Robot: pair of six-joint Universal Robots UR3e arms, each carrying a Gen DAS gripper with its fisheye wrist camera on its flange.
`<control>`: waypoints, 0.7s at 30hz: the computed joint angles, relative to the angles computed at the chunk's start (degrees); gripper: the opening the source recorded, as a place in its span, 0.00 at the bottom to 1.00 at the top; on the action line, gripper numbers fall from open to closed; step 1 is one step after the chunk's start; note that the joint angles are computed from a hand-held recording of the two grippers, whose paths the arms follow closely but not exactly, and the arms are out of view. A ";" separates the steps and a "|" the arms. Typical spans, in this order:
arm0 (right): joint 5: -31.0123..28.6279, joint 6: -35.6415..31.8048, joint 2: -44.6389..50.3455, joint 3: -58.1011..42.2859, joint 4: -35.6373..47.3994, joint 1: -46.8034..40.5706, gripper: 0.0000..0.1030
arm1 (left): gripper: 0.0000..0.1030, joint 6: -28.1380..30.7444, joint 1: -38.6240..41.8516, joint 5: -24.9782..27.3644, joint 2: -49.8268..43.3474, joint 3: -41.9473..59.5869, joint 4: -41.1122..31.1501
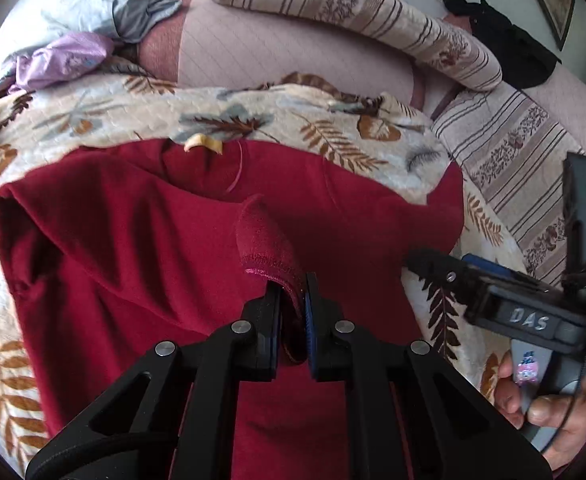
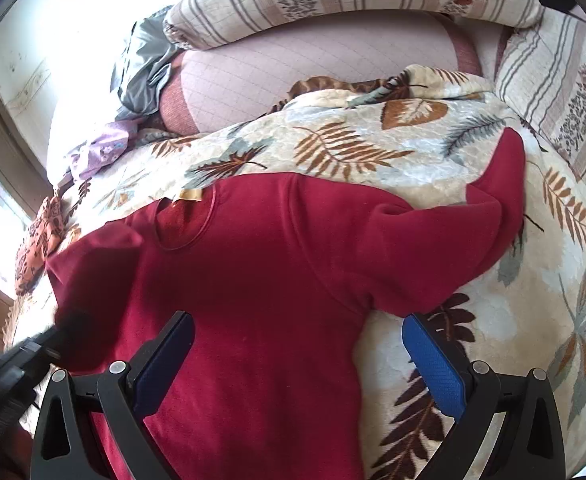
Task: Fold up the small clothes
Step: 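Carry the sleeve across the sweatshirt body and open the left tool, then close the right tool on the side edge of the sweatshirt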
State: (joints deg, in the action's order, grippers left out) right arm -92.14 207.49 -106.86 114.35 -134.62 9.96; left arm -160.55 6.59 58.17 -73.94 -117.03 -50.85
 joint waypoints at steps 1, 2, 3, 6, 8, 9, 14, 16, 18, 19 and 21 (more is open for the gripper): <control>0.60 -0.46 -0.59 0.72 -0.08 -0.86 1.00 | 0.09 -1.19 -1.61 1.38 -1.72 -0.60 2.46; 1.49 -1.14 -1.27 1.47 0.02 -1.96 1.00 | 0.09 -2.04 -2.80 2.75 -2.97 -0.89 4.17; 2.73 -1.80 -1.87 2.13 0.12 -3.08 1.00 | 0.09 -2.56 -3.49 3.93 -3.64 -0.76 4.71; 5.85 -3.44 -3.87 4.69 -0.67 -5.58 1.00 | 0.11 -0.42 -1.44 3.27 -1.35 0.74 -1.11; 8.26 -4.10 -4.43 5.89 -1.32 -6.84 1.00 | 0.18 2.83 1.30 2.53 2.04 1.48 -5.05; 10.09 -4.45 -4.57 6.42 -1.73 -7.50 1.00 | 0.29 5.25 3.72 1.69 4.73 1.93 -8.05; 15.93 -5.16 -0.87 6.96 -6.22 -5.34 0.97 | 0.55 18.23 22.54 -5.96 18.83 0.62 -20.56; 15.47 -4.81 2.52 5.75 -8.23 -2.44 0.94 | 0.55 19.60 28.01 -6.27 20.68 -0.34 -20.10; 15.62 -4.58 6.79 3.87 -10.21 0.17 0.91 | 0.55 17.55 31.57 -5.64 19.87 -2.01 -16.10; 14.86 -4.41 9.03 2.71 -10.93 1.51 0.89 | 0.55 16.20 32.89 -5.27 18.79 -2.79 -13.81; 8.44 -3.05 14.05 -2.30 -8.06 5.44 0.83 | 0.55 14.28 35.00 -4.53 16.36 -4.80 -8.33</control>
State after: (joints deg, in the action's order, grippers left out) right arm -83.69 204.44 -92.81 112.05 -142.67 15.41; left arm -146.28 41.58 53.64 -57.58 -121.83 -59.18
